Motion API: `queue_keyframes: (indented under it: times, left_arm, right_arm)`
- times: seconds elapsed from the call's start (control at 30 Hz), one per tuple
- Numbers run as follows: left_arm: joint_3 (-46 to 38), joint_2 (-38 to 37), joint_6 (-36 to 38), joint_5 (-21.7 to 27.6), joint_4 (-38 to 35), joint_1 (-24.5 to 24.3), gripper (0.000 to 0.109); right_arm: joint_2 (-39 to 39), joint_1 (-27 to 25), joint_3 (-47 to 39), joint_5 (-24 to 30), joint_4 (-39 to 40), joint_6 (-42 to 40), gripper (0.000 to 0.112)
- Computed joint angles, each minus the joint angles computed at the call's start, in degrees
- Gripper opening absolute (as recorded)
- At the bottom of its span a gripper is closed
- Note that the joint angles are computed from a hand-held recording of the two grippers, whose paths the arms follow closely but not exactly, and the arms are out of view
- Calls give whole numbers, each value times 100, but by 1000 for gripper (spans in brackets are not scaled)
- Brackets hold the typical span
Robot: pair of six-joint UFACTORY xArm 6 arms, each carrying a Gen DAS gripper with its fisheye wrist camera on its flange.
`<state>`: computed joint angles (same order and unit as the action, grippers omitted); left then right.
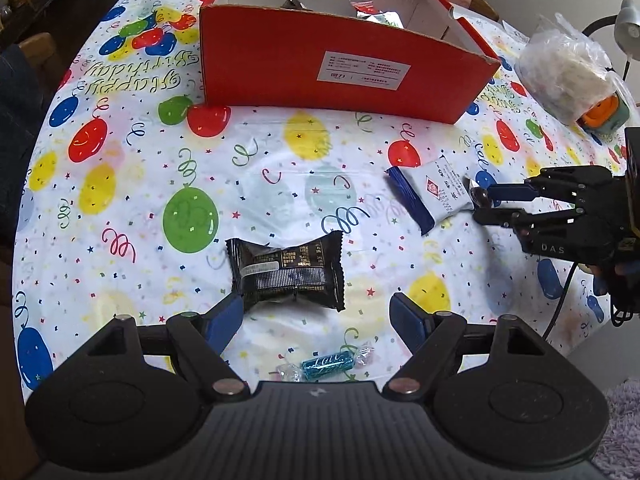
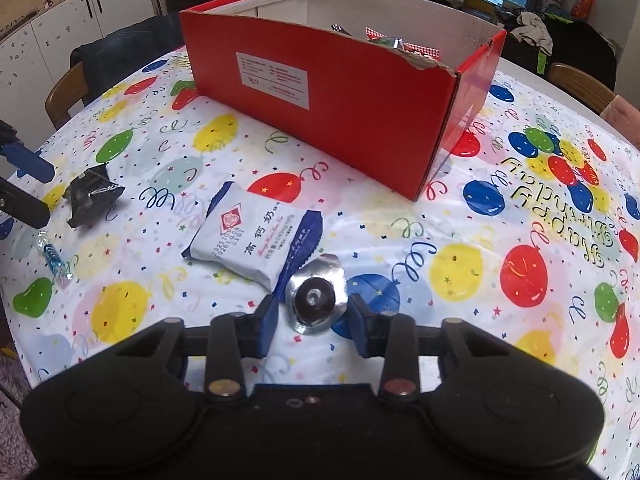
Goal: Organize snacks
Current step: 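Grasp blue candy with left tool while right tool grasps silver foil candy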
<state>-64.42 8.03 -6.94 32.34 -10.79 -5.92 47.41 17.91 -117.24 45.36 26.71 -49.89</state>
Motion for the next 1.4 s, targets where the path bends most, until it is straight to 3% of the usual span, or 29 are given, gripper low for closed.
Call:
queue_keyframes:
  times: [0.27,0.3,0.57,0.67,0.93,1.07,1.27,1.4]
  left_arm:
    - [61,-77,432,0,-110,58,80]
    - [77,-93,578,9,-113,75,79]
    - [162,-207,2180,411,-390,60,79]
    - [178,-183,2688,467,-334,-43,67]
    - [-1,113,3686,680,-454,-91,44]
    - [-75,222,4057,732,-570,-77,41]
    - [-23,221,4286,671,-615,-110,37]
    - [138,114,4326,526,-601,-166,21]
  right_arm:
    - [-310,2,524,-352,24,264,26]
    - [-372,-4,606,-372,45,349,18]
    - [-1174,117,1919,-1099,239,724,15]
    - [-1411,150,2286,-1224,282,986,1]
    - [-2009,330,3302,-1956,-24,1574,2]
    - [-2078,361,3471,-2301,-340,2063,21]
    - [-1951,390,3343,-2311,-479,2457,31]
    - [-1850,416,3243,-2322,-597,2689,38]
